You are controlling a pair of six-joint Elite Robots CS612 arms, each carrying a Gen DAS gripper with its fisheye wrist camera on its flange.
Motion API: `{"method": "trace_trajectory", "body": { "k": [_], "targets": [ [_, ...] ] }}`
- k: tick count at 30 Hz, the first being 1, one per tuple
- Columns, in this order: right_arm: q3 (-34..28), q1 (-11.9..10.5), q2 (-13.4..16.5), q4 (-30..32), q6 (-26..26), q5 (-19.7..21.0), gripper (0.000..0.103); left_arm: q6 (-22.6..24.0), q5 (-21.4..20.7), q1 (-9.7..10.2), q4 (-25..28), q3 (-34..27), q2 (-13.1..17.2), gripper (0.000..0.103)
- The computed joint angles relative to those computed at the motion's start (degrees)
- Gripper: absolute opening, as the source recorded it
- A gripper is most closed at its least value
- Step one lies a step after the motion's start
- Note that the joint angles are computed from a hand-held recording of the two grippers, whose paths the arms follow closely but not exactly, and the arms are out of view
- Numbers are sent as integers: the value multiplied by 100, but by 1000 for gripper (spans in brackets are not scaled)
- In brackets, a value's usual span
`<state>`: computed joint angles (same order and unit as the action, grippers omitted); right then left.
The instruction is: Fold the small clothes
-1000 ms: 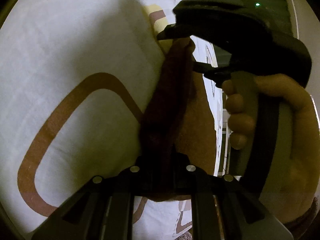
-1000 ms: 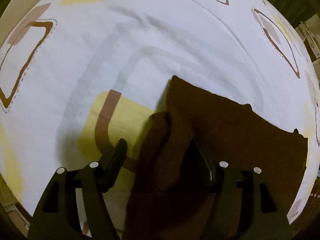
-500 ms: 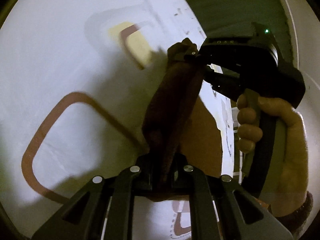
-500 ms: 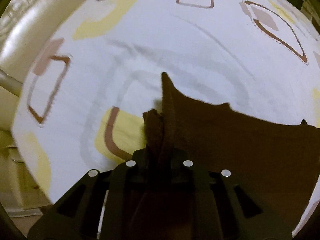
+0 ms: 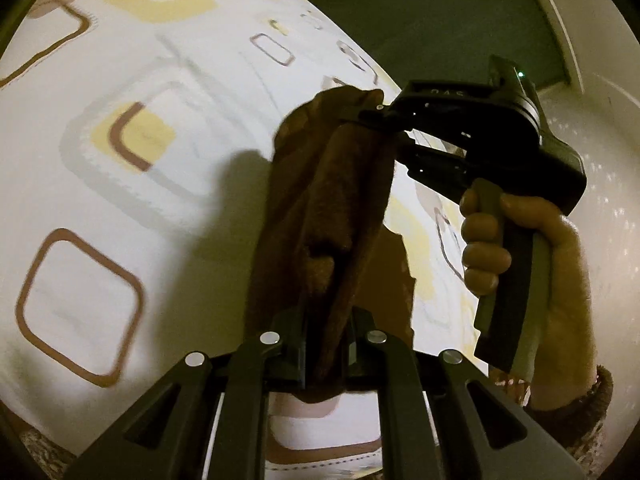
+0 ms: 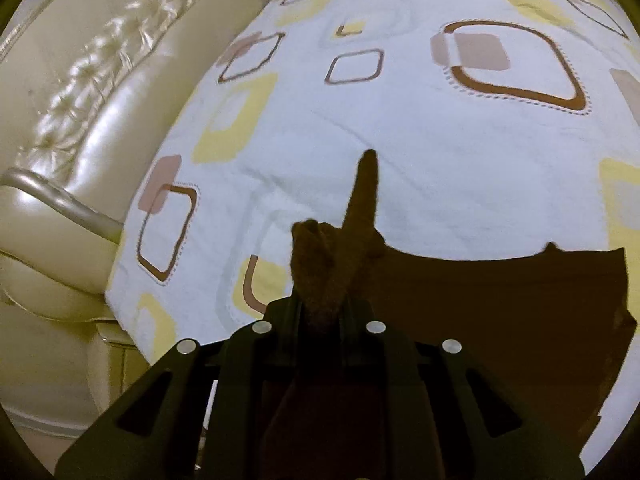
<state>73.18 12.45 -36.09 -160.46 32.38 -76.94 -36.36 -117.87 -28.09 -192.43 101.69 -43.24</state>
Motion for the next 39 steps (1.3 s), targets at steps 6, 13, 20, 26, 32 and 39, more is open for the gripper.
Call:
{"method": "trace_trajectory", "body": {
  "k": [6, 13, 20, 26, 32, 39],
  "targets": [
    [884, -356, -361, -989, 154, 380, 13, 267, 201, -363, 250, -142, -35, 11],
    [1832, -769, -653, -1909, 369, 635, 13, 591, 340, -714, 676, -435, 72, 11],
    [2440, -1137, -636, -2666, 702, 980, 13, 860, 648, -1054, 912, -573, 212, 11],
    [2628, -1383, -398, -3139, 970, 1327, 13, 1018, 1011, -1288, 1083, -670, 325, 11],
    [2695, -1544, -145, -3487, 1231, 1580, 13, 1118, 1228, -1400, 1247, -751, 414, 12],
    [2691, -1631, 59, -3829, 1475, 1759, 13, 1235, 1516, -1569, 1041, -504, 332, 14]
  ]
}}
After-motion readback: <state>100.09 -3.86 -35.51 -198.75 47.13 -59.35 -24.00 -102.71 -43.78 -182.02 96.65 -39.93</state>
